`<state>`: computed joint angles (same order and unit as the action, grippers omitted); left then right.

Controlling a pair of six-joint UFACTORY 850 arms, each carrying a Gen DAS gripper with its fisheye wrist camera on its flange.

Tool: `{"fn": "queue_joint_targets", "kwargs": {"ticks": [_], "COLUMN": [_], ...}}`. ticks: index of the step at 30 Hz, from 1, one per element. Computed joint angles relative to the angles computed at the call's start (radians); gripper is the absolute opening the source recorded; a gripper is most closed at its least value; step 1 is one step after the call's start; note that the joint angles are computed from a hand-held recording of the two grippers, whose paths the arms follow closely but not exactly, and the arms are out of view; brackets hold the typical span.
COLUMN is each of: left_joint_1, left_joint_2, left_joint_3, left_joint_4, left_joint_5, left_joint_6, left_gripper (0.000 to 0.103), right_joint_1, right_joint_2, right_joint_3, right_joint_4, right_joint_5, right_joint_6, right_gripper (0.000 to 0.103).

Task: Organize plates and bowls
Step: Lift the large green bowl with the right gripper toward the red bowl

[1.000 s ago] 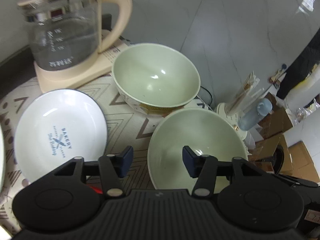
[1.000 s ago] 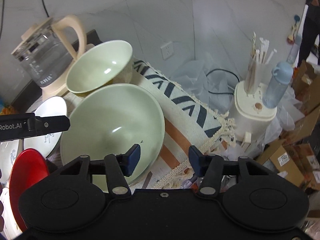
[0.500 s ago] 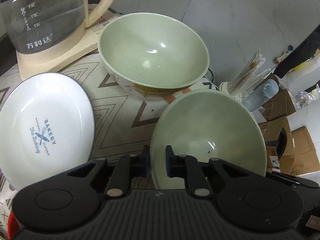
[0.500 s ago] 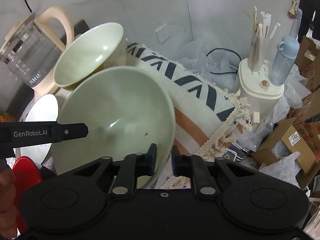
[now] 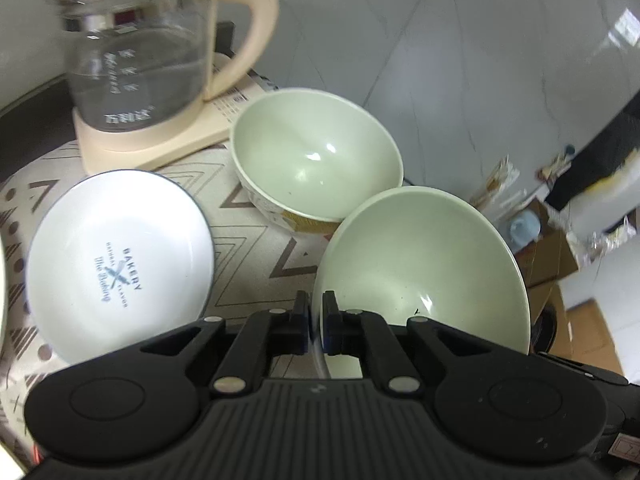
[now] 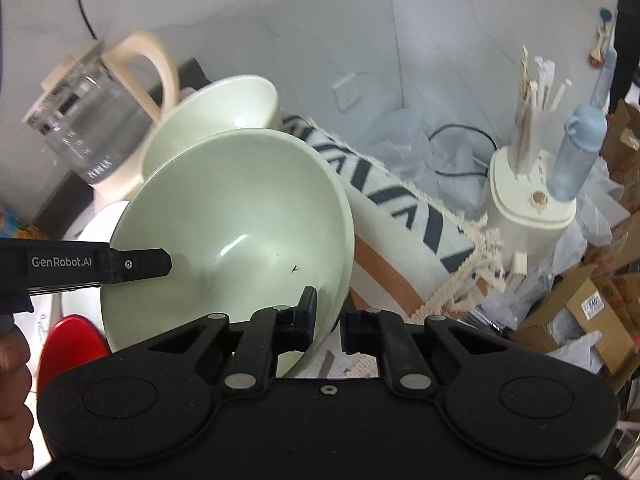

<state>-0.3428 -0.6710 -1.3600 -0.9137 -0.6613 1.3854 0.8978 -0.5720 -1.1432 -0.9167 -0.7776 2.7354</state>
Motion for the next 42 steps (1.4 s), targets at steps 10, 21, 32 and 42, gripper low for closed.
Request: {"fn": "queue_joint_targets", "kwargs": {"ticks": [10,21,32,42], "left_joint_1": [0.062,0.129,0.184,0.216], "left_joint_2": [0.092,0.146,0.177,0.174], "left_joint_3": [0.081,0.123,0.147,0.15], "left_joint_4": [-0.103,-0.165,-0.184,-0.171], "left_joint_5": [0.018,0.041,0.077,0.119], "left_joint_6": [0.039,0.044,0.026,-0.015], "left_gripper": [0.004,0.004,0.005,0.005], "right_joint_1": [0.025,0.035,0.038,0.025], "right_joint_2": [0.03,0.008,-0.022,-0.06], "right_joint_3": [-0.02,-0.086,-0.15,-0.213], "right_joint_4": [-0.072,-0.146,-0.2,-0.228], "right_joint_5": [-0.063,-0.065,-0.045,0.006], "right_joint_6": [-0.058,-0.119,-0.173,-0.233], "right_gripper": [0.012,0.012,0.012,0.012]}}
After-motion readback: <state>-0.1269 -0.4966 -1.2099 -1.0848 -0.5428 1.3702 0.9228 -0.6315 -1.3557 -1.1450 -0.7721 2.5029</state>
